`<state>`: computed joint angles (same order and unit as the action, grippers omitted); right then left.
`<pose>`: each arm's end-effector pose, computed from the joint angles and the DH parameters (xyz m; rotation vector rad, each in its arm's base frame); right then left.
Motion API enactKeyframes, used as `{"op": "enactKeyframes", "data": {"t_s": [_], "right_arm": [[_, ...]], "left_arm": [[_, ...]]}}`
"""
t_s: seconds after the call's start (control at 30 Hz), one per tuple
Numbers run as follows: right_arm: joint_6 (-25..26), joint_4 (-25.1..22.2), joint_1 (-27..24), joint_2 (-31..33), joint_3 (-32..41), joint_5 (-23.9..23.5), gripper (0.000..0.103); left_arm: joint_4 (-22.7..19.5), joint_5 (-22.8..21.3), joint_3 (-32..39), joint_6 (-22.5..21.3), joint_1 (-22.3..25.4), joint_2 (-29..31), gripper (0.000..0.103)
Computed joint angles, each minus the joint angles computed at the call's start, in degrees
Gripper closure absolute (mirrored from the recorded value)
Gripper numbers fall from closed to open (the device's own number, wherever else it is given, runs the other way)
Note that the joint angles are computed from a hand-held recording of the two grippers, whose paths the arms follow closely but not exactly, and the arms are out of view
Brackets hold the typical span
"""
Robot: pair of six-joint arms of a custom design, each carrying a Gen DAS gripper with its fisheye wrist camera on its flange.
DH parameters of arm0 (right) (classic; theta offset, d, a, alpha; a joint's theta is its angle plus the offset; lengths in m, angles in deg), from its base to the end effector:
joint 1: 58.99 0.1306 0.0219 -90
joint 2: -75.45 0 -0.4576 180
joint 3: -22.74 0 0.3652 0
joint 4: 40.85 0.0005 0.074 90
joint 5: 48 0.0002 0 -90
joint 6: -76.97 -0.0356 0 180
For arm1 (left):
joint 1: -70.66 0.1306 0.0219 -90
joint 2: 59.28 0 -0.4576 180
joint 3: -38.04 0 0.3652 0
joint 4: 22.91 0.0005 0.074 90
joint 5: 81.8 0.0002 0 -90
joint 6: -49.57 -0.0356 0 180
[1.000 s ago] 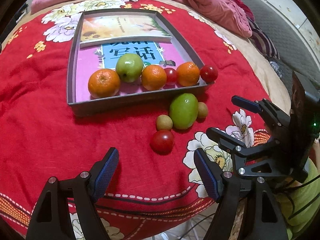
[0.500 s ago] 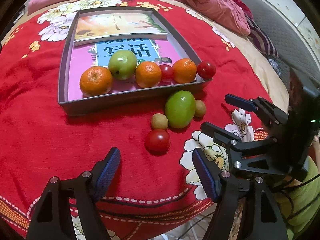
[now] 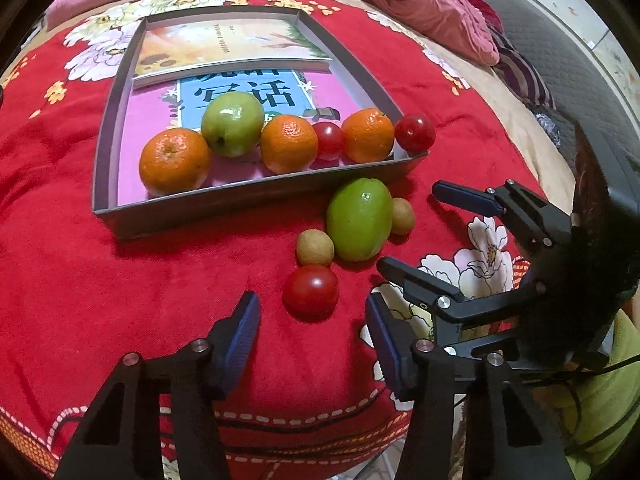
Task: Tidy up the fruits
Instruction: 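Grasp the red cherry tomato with left tool while right tool grasps a brown fruit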
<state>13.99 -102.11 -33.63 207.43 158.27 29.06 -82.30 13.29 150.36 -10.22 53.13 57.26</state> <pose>0.6749 0.3281 0.4014 -1.2062 2.2618 0.2798 0.6083 -0.1960 0.4150 -0.2734 2.7185 -0.3702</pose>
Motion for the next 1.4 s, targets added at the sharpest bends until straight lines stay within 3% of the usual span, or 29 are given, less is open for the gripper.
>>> {"op": "enactKeyframes", "data": {"t_s": [0.1,0.33,0.4,0.53,0.63,0.77,1.0,1.13,1.4], "right_arm": [[0.3,-0.8,-0.2,0.7,0.7,0.4,0.032],[1.6,-0.6,-0.4,1.0,0.4,-0.6,0.038],[2.8,-0.8,-0.5,0.9,0.2,-1.2,0.048],[3.1,-1.7,-0.8,1.3,0.9,-2.4,0.051],[2.4,-1.2,-1.1,1.1,0.7,-2.4,0.059],[-0.1,-3.2,-1.6,2.5,3.5,-4.0,0.060],[2.7,-4.3,-1.5,3.6,5.0,-4.3,0.062],[4.8,-6.2,-1.5,4.3,6.4,-6.0,0.076],[0.0,-7.4,-2.6,4.1,7.0,-10.3,0.076]], "left_arm": [[-0.1,0.3,0.3,0.1,0.0,0.5,0.049],[-0.1,0.3,1.2,0.3,0.0,1.7,0.055],[-0.1,0.2,1.4,0.4,-0.1,1.9,0.056],[0.0,0.4,1.4,0.6,-0.1,2.0,0.058],[0.2,0.5,1.4,0.6,0.0,2.1,0.060],[0.2,0.6,1.4,0.5,0.2,2.1,0.061],[-0.6,0.3,2.7,-0.3,-0.1,3.0,0.067],[-1.1,-0.1,3.5,-0.8,-0.3,3.5,0.071],[-0.8,0.2,3.2,-0.9,-0.2,3.1,0.071]]}}
